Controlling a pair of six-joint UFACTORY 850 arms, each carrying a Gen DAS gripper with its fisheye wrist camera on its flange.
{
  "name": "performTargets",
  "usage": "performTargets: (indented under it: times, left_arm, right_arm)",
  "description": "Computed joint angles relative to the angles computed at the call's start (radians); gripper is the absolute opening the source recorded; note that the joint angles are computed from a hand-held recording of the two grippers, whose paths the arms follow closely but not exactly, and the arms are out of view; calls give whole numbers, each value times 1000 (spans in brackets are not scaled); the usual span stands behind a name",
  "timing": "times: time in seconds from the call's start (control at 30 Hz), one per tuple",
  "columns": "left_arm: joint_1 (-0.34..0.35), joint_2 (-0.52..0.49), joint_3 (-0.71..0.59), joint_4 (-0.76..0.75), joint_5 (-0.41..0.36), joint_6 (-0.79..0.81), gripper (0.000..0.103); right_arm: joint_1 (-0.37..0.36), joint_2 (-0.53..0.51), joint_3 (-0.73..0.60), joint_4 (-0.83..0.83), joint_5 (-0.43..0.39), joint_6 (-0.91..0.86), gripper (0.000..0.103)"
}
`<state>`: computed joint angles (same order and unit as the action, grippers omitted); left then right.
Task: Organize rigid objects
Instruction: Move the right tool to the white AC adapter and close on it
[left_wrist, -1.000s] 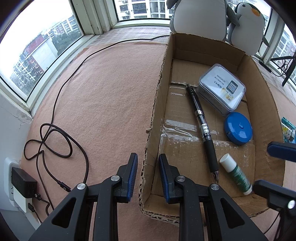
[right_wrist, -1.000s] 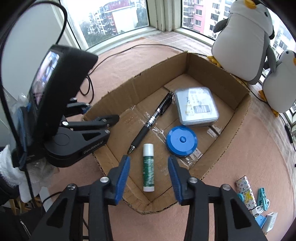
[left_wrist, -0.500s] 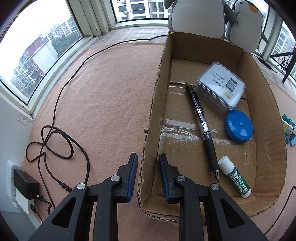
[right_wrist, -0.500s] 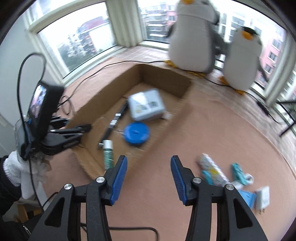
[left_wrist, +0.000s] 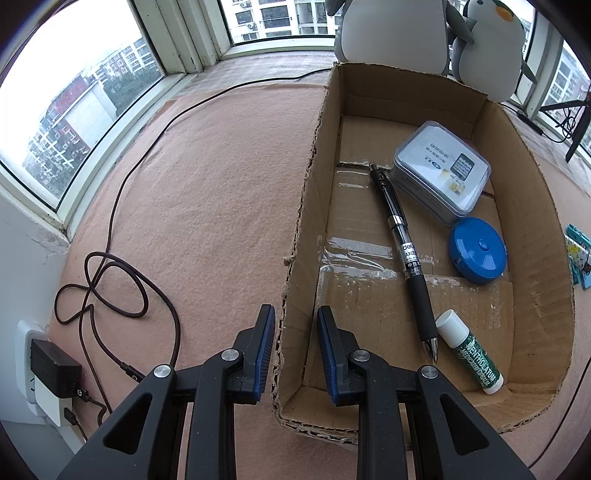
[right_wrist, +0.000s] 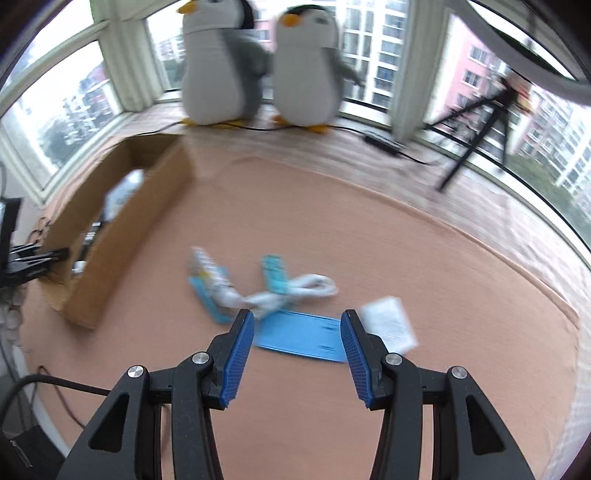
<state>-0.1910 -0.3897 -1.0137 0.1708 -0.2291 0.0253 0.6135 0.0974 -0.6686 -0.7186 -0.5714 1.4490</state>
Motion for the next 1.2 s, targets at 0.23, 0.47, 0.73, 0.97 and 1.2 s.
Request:
performTargets:
  times: [0.23, 0.47, 0.73, 0.97, 1.2]
  left_arm:
    - [-5, 3, 6, 49, 2, -51, 25]
    - [-7, 3, 5, 62, 0, -67, 24]
    - [-6, 2, 3, 63, -3, -68, 24]
    - [-6, 2, 3, 64, -3, -68, 24]
    - [-4, 0, 1, 45, -1, -53, 24]
  right_arm:
    - [-64, 29, 49, 68, -16, -90, 48]
    - [-118, -13, 55, 155, 37, -205, 49]
    - [-170, -32, 68, 192, 84, -254, 49]
    - [-194, -53, 64, 221, 94, -292, 49]
    - [-199, -71, 56, 232, 111, -296, 39]
